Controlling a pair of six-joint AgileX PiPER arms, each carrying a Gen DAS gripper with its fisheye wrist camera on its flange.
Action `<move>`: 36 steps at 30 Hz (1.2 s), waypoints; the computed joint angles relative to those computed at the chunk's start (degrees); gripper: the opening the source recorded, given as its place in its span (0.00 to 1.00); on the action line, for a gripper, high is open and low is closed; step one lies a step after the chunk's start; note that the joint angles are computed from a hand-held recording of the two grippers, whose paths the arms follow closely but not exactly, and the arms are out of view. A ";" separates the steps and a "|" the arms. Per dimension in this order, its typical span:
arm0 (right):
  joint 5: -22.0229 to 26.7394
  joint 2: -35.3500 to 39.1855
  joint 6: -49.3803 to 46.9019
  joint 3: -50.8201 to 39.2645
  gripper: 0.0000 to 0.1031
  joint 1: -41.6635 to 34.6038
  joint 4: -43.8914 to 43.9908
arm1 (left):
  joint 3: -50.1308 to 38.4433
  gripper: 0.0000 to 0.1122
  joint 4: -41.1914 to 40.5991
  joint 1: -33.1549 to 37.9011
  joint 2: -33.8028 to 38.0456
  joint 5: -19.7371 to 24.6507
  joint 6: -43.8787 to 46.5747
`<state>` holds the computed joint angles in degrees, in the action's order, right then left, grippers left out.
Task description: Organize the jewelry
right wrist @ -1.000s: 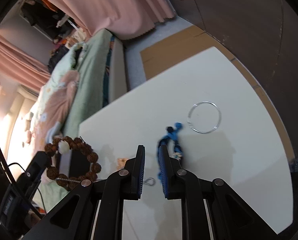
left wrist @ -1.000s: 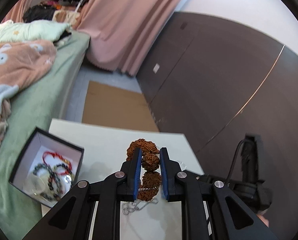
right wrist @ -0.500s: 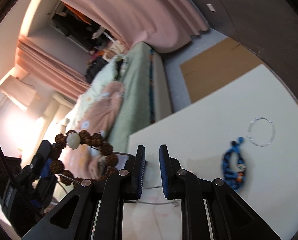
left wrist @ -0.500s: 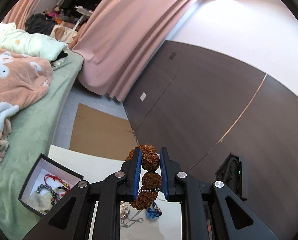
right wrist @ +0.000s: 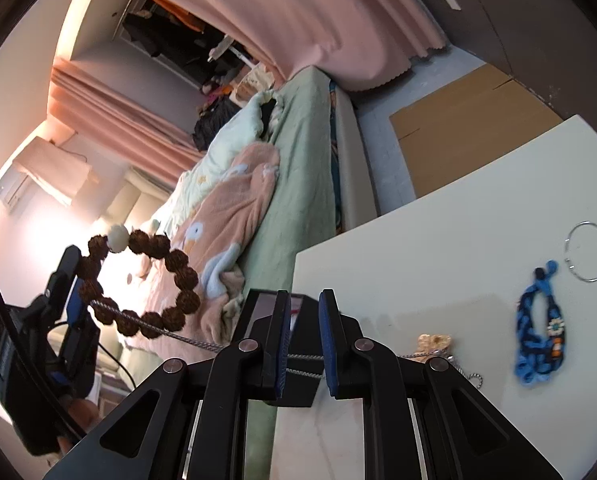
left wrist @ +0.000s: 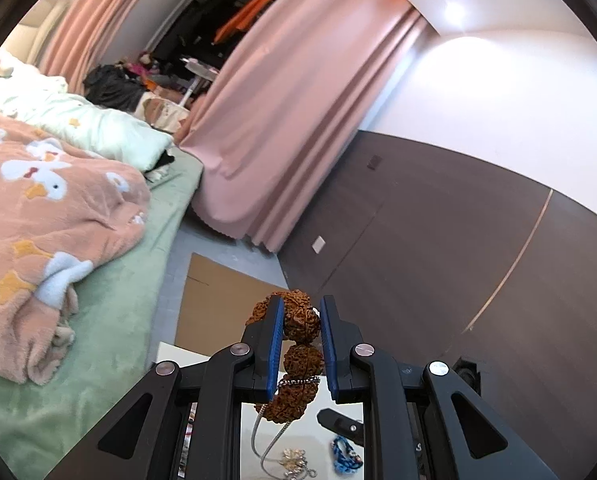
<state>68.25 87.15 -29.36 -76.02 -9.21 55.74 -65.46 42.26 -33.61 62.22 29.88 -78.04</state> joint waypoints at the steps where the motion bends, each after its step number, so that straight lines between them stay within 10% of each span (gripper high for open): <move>1: -0.24 0.02 0.12 0.04 0.16 0.54 -0.04 | 0.04 0.17 0.29 0.27 -0.28 0.49 -0.26; 7: -0.71 0.38 -0.47 -0.15 0.16 2.47 0.87 | -1.74 0.17 9.94 -5.09 0.52 14.88 -8.42; 11: -1.33 0.20 -0.32 0.42 0.16 3.76 0.53 | -1.44 0.19 1.69 -0.58 0.63 9.92 -1.80; 19: -2.41 -0.09 -0.18 1.77 0.16 6.07 0.87 | -1.09 0.63 3.39 -0.49 0.46 12.83 -5.27; 29: -3.27 0.77 -2.75 3.04 0.16 11.05 4.10 | 0.42 0.65 -0.21 4.19 -0.58 13.87 -7.55; 33: -3.60 2.72 -0.86 1.92 0.58 14.23 2.43 | -0.04 0.65 -2.66 5.01 -0.17 14.31 -5.29; 36: -4.63 2.72 1.18 2.02 0.58 13.35 0.61 | -0.83 0.65 -5.39 5.86 0.61 14.41 -2.31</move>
